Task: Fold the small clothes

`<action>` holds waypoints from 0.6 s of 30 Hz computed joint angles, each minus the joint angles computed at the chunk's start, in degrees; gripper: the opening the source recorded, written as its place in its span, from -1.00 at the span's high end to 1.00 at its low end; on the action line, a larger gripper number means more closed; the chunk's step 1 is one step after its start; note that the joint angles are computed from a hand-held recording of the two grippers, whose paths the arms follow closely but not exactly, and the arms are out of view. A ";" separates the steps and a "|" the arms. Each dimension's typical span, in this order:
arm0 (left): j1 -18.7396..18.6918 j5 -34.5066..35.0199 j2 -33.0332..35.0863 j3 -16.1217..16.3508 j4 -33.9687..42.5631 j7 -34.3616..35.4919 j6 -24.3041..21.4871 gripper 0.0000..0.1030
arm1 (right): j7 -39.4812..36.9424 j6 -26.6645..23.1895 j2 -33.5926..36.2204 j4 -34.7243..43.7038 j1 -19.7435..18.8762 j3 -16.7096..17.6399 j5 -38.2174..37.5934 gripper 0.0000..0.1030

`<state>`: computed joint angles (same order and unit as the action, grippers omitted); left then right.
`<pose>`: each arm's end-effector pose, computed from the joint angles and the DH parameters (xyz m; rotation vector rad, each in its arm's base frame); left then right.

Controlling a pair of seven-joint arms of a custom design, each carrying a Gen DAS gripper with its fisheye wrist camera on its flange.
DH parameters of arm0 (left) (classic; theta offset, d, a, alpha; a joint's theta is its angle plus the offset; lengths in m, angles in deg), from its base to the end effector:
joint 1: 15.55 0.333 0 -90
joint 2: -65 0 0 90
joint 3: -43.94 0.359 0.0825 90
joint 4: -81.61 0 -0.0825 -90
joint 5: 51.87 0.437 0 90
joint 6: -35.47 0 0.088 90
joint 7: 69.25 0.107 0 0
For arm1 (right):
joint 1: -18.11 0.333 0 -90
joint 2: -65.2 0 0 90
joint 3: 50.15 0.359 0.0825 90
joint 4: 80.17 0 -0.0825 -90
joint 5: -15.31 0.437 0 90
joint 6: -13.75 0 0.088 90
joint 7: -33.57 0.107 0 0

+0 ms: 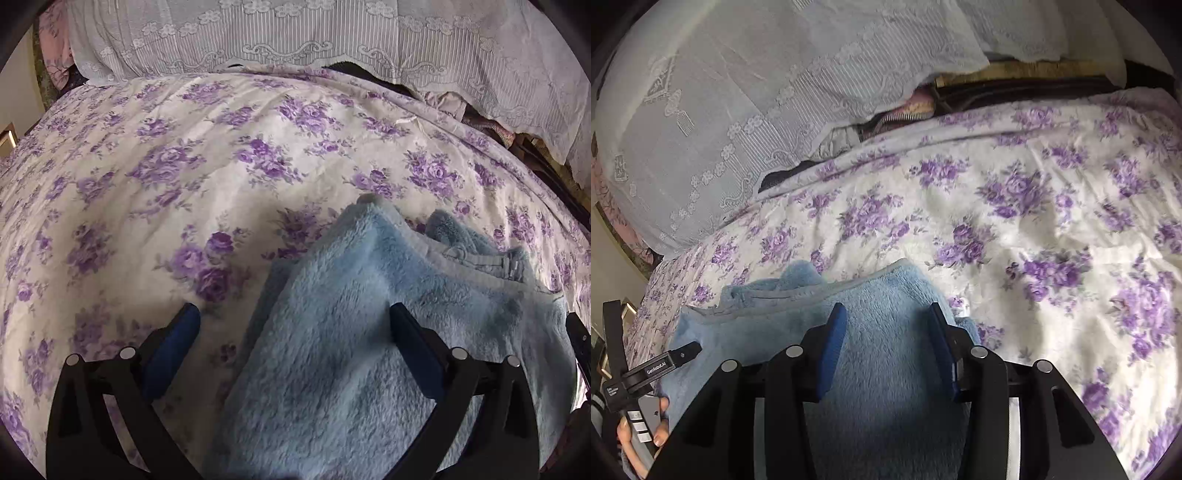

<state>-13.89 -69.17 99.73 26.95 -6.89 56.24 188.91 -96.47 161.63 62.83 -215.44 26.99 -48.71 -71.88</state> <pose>0.7960 -0.1586 0.3759 -1.3532 2.4306 -0.8564 0.5331 0.1150 0.3651 -0.6799 2.2681 -0.8836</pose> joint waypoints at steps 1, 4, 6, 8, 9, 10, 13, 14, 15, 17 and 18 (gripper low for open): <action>1.59 -1.55 -1.81 -1.57 -2.83 2.22 2.55 -0.92 | -0.86 -2.72 -1.19 -0.55 0.89 0.98 0.33 0.11; 7.74 -8.51 -6.68 -8.00 -10.22 12.02 7.78 -0.92 | -1.58 -7.41 -3.69 -1.46 3.11 3.37 -0.55 0.11; 9.34 -11.68 -9.21 -9.54 -13.68 16.88 7.84 -0.92 | -2.54 -8.28 -3.69 -1.23 4.35 4.37 0.15 0.11; 8.86 -13.03 -11.43 -8.97 -17.28 20.27 8.29 -0.92 | -7.15 -8.06 -2.07 -0.03 5.44 4.76 3.90 0.10; 7.77 -12.73 -12.18 -7.94 -18.96 21.22 9.28 -0.92 | -10.15 -7.32 -0.63 0.83 5.82 4.65 6.29 0.07; 6.39 -11.99 -12.83 -6.80 -20.92 22.03 11.59 -0.91 | -14.85 -6.57 1.27 1.99 6.13 4.38 10.32 -0.01; 9.16 -14.95 -13.26 -11.27 -25.98 29.25 22.53 -0.92 | -23.10 -11.07 3.88 4.51 8.26 4.41 15.95 -0.03; 9.72 -14.41 -13.68 -11.72 -26.63 29.03 23.26 -0.92 | -21.84 -11.08 3.10 3.96 8.68 4.19 15.60 -0.03; 11.77 -14.99 -14.45 -13.29 -27.04 28.72 22.10 -0.91 | -18.26 -11.79 1.98 2.92 9.25 4.37 14.05 -0.03; 19.67 -22.25 -16.05 -20.12 -27.60 33.86 16.74 -0.91 | -14.14 -12.52 0.43 1.70 10.17 5.15 12.16 -0.03; 21.59 -25.49 -17.04 -21.38 -27.95 36.10 13.96 -0.91 | -14.60 -12.94 0.39 1.89 10.62 5.61 12.21 -0.03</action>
